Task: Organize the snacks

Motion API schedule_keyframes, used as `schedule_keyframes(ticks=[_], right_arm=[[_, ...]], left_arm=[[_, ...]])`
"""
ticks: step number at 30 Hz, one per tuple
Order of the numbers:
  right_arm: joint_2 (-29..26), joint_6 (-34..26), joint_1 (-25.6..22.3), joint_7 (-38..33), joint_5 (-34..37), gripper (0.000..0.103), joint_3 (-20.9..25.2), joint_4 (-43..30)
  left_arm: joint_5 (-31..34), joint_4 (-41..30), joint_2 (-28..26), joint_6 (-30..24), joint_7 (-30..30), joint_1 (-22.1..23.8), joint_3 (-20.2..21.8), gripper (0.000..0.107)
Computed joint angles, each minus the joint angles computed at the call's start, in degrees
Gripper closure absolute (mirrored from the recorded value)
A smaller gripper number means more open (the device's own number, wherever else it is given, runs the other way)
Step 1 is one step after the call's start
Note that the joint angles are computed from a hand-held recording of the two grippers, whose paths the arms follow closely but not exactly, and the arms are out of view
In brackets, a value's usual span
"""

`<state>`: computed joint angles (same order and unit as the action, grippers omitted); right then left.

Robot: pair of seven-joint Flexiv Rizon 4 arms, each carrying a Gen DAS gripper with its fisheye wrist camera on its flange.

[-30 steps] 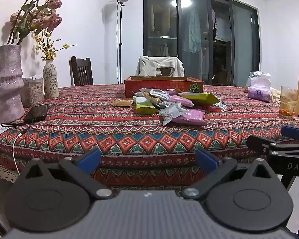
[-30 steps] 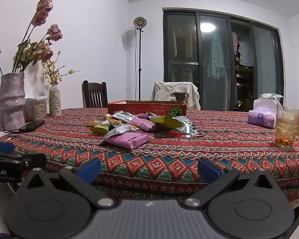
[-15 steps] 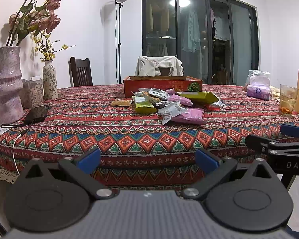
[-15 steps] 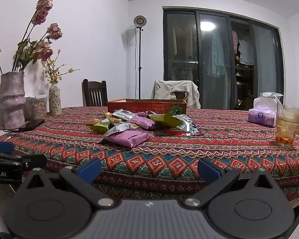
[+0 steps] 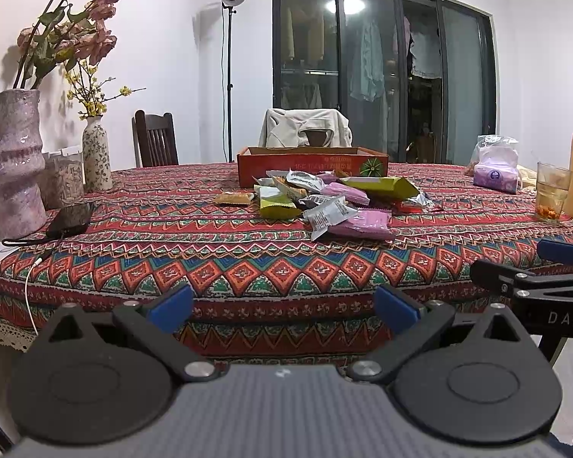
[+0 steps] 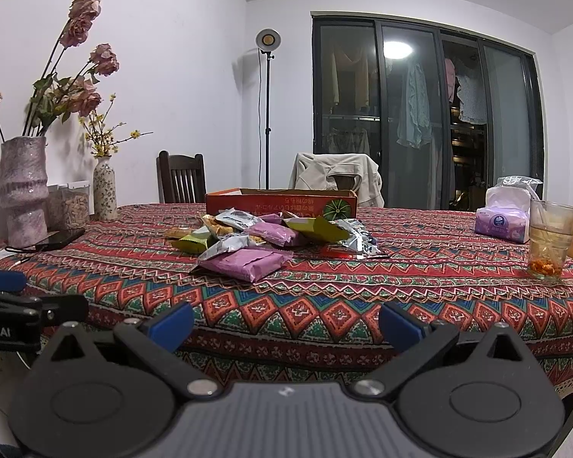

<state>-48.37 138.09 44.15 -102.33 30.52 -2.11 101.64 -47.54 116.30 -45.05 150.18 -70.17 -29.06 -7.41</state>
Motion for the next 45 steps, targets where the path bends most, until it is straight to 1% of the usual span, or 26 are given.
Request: schedule_keyframes(ticks=[45], right_arm=[[-0.1, -0.3, 0.0, 0.2, -0.7, 0.0, 0.0, 0.3]], left_arm=[[0.5, 0.3, 0.3, 0.1, 0.1, 0.2, 0.2, 0.004]])
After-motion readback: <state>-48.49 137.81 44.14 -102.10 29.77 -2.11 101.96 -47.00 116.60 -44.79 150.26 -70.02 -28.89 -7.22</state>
